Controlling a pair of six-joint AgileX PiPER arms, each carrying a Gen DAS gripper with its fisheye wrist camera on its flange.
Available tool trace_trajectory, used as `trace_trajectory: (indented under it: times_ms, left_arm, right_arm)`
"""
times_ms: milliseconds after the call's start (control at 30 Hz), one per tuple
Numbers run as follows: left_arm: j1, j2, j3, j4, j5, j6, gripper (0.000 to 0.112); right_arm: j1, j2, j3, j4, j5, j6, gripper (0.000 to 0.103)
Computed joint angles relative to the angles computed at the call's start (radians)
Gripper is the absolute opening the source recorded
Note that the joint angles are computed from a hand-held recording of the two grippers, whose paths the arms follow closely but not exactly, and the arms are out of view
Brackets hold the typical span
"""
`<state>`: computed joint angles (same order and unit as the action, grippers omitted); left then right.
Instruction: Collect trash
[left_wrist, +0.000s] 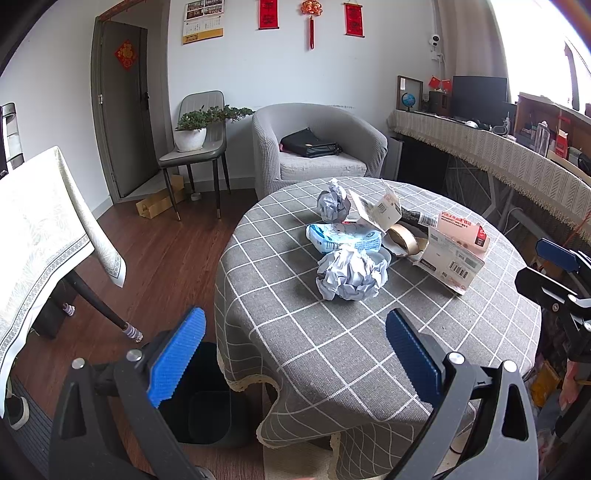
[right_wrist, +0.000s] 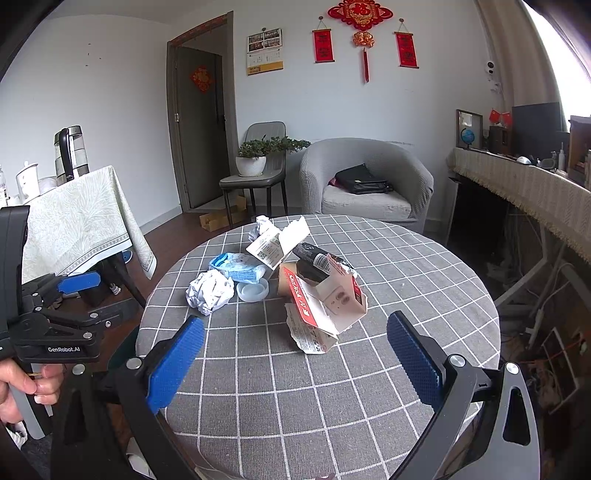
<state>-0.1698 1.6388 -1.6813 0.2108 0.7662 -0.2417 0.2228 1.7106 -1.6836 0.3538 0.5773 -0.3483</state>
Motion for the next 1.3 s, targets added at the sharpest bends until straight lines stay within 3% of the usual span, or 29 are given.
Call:
trace_trajectory:
  times_ms: [1300]
  left_arm:
    - [0.000,-0.001,-0.003,-0.004,0.005,0.001,0.100]
  right_arm:
    - [-0.011,-0.010,0.029,0.010,-0.008,-0.028,0.100]
